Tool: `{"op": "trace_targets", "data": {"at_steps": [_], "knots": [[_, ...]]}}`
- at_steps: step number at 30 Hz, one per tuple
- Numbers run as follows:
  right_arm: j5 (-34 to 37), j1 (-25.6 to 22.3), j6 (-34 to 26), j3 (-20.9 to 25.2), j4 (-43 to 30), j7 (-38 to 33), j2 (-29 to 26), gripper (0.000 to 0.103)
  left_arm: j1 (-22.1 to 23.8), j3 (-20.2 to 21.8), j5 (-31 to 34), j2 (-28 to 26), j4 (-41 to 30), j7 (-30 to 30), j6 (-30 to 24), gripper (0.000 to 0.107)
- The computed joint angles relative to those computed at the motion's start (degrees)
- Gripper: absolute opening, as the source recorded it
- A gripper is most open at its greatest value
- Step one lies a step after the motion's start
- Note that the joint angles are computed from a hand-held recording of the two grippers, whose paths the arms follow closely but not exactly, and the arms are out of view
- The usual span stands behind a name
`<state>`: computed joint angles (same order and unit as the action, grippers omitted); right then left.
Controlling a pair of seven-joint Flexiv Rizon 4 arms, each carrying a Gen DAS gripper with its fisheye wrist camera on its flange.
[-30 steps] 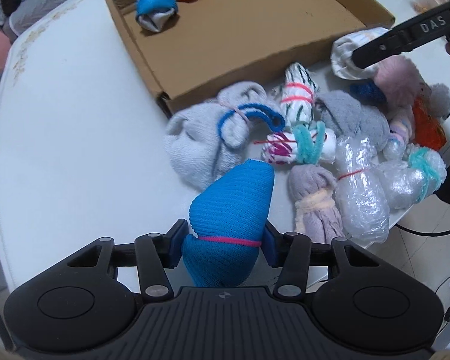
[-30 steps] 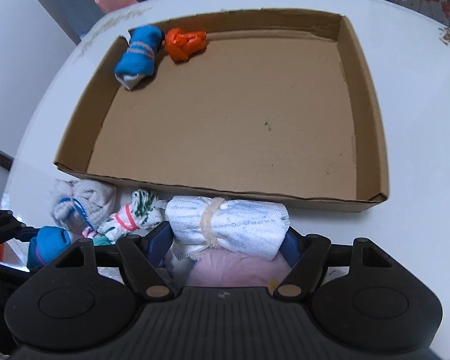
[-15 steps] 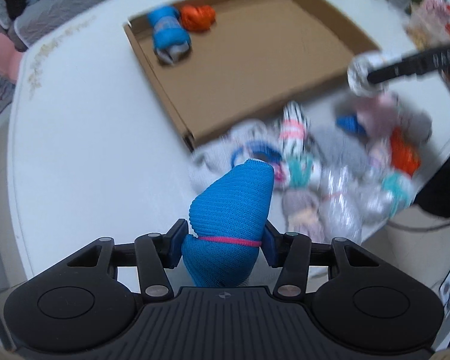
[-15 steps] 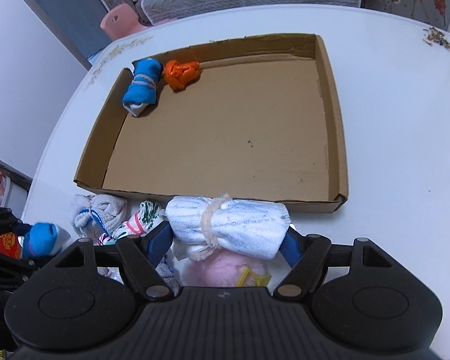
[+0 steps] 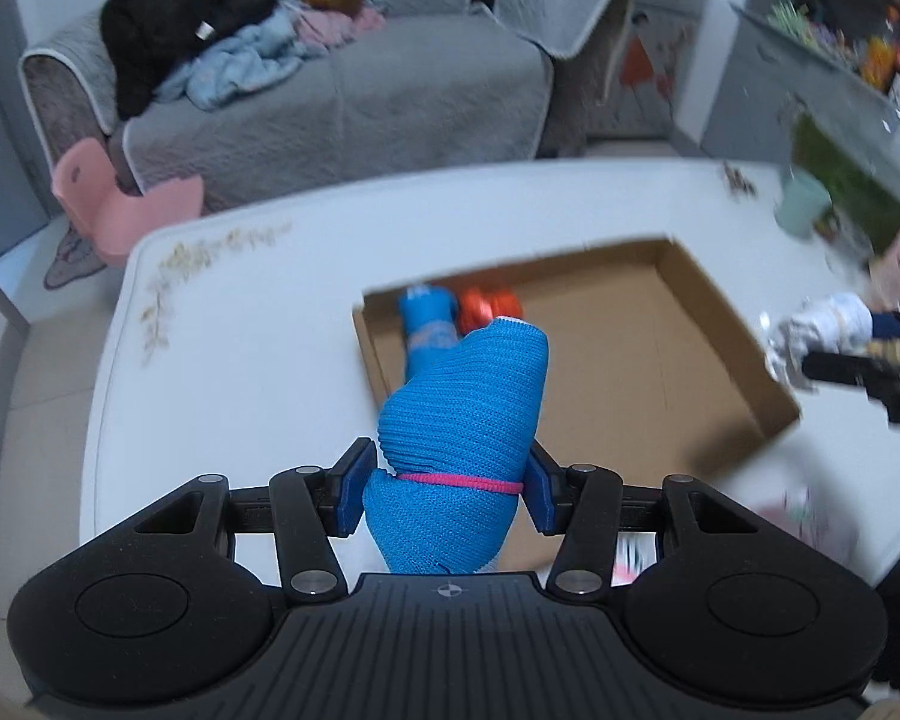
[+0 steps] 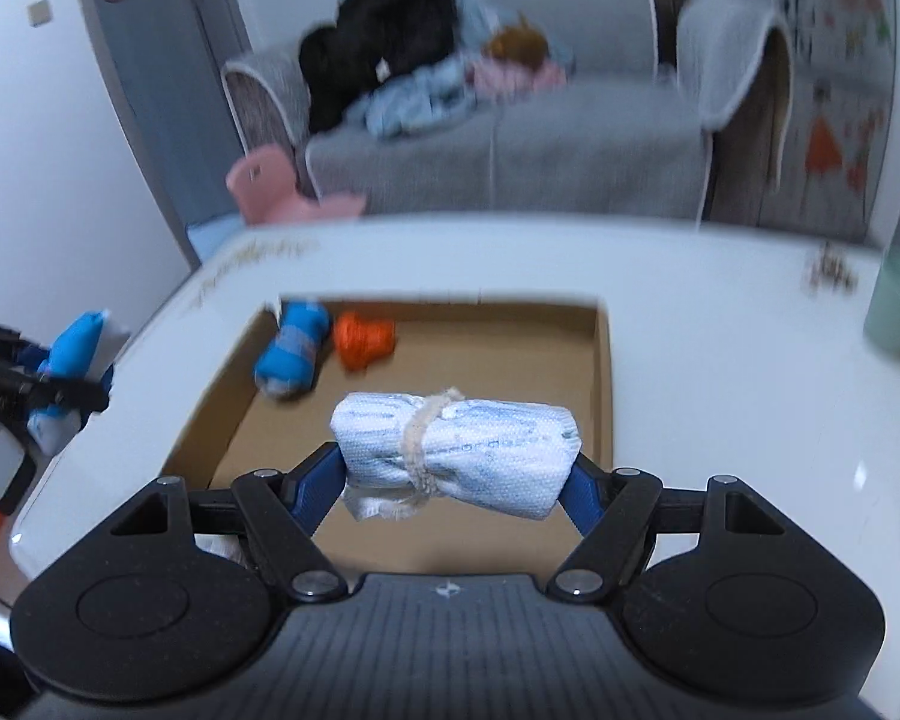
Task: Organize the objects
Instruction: 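Place the blue knit sock and white towel roll into the tray beside the others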
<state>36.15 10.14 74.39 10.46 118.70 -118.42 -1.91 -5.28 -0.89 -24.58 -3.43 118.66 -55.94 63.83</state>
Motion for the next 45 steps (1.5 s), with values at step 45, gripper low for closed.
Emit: {"op": "trace_targets", "data": {"at_steps": [45], "knots": [[-6.1,-5.5,-3.5,12.5,-14.2,-29.2,-19.6,0.071,-2.8,-0.3,16.4,-19.2,-13.3,-17.6,-0.7,0.057]]}}
